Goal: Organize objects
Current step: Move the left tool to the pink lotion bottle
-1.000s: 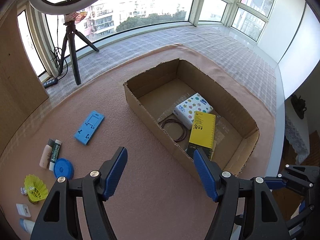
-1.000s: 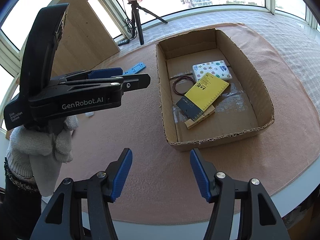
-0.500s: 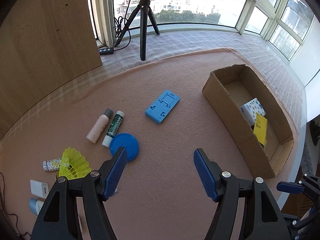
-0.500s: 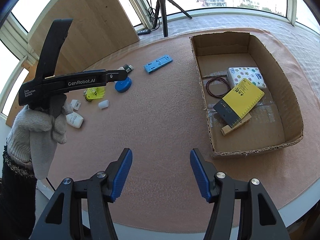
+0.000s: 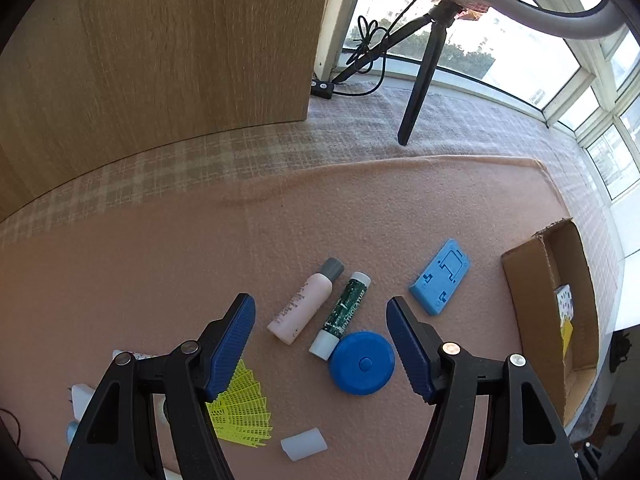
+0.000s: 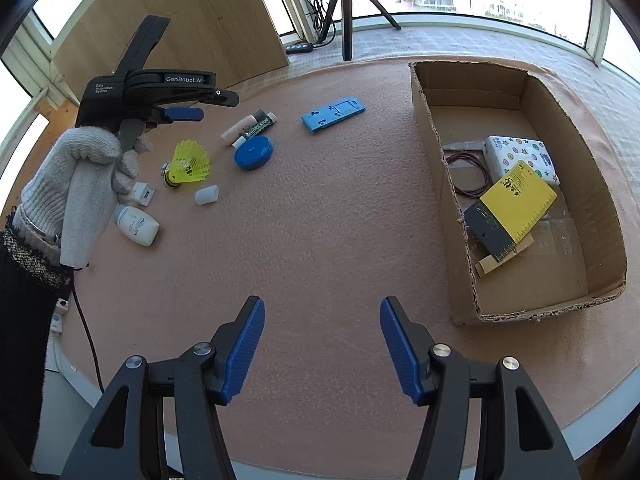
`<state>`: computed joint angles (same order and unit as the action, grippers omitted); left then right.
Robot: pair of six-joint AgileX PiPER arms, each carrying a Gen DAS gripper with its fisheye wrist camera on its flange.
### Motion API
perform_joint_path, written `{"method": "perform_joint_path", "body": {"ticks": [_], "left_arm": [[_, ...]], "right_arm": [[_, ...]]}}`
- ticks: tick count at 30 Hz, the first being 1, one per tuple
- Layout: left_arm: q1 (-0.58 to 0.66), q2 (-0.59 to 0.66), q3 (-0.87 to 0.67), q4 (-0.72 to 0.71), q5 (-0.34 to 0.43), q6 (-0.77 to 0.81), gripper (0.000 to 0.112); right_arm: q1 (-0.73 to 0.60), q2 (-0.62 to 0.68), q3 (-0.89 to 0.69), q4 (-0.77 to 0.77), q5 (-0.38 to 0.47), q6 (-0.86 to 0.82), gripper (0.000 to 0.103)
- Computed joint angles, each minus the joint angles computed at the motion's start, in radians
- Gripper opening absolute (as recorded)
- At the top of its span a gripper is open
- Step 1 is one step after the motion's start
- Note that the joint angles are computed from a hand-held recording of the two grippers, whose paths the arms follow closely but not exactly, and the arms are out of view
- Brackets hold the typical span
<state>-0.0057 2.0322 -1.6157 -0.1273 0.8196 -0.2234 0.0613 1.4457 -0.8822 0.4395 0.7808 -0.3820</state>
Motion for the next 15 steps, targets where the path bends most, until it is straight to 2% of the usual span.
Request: {"method": "perform_joint_path", "body": {"ticks": [6,8,10,13,15], "left_arm": [[0.002,0.112,-0.112,-0.020,0.045,0.023,0.060],[0.002,0.132,-0.125,-0.024,0.046,0.023,0.051],[0.005,0.142,-0.127,-0.029,0.042,0.019,0.048],[0.009,0.157,-0.131,-0.041,0.047,0.036,0.035],[0.009,0.164,-0.133,-0.038,0.051,0.044,0.031]], "right_arm": [[-0.011,0.017,0.000,-0.015,-0.002,0.017,0.056],[-0.015,0.022,-0.004,-0.018,-0.003,0.021,0.056],[-0.013,0.028,-0.007,-0.022,-0.006,0.028,0.056],[-0.008,0.035,-0.013,-0.026,-0.007,0.037,0.056],[-0.004,0.043,-0.018,-0.028,-0.007,0.040,0.056]]}}
